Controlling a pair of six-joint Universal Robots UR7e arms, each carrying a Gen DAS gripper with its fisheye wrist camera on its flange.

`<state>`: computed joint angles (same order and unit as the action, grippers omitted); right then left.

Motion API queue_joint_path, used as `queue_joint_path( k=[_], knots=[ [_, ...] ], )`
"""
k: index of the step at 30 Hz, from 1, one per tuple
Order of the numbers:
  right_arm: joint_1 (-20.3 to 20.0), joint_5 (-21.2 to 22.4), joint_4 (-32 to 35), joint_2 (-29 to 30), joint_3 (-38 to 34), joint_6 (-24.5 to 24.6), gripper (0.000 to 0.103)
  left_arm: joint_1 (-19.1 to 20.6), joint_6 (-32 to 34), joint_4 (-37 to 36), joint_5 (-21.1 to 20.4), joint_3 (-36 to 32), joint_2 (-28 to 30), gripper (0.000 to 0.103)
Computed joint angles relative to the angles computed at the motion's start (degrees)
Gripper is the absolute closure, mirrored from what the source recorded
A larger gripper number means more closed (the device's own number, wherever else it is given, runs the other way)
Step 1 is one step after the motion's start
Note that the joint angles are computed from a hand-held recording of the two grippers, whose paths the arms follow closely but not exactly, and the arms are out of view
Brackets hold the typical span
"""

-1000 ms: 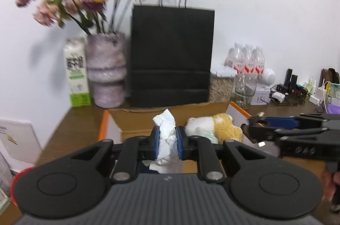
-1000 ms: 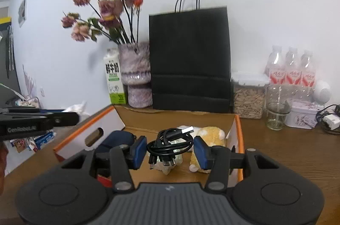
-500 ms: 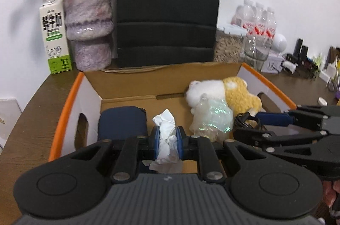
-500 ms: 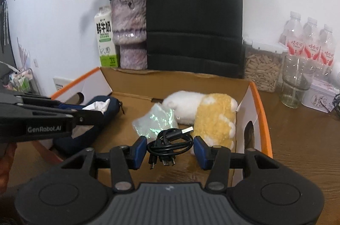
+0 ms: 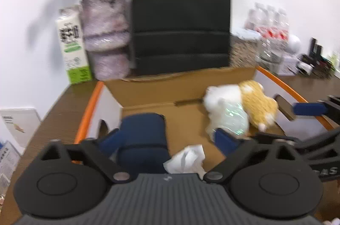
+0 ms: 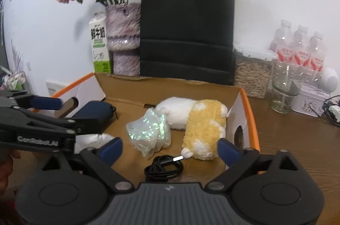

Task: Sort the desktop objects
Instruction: 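Lower the tissue and charger into the box and open both grippers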

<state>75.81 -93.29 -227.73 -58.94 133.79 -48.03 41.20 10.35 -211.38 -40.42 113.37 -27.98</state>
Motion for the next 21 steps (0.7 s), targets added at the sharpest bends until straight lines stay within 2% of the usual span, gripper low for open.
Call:
queue_joint_path(
  k=[4, 10, 15, 21],
  knots=[
    [-0.05, 0.33, -0.27, -0.51, 0.09, 1.16, 0.0, 0.2, -0.25, -2.38, -1.05, 0.59, -0.67, 0.0],
    [0.06, 0.51, -0.13, -0.73, 0.25, 0.86, 0.0, -0.21, 0.33, -2.4, 0.01, 0.3, -0.4, 0.0],
    [0.56, 1.14, -0.93, -1.75, 1.18, 0.64, 0.0, -1.45, 1.63, -4.29, 1.03, 1.0, -0.53, 0.0],
    [1.17, 3.12, -2.3, -4.41, 4.28, -0.03, 0.0, -3.68, 1.94, -7.18, 1.7, 4.87, -2.83, 0.0]
  ],
)
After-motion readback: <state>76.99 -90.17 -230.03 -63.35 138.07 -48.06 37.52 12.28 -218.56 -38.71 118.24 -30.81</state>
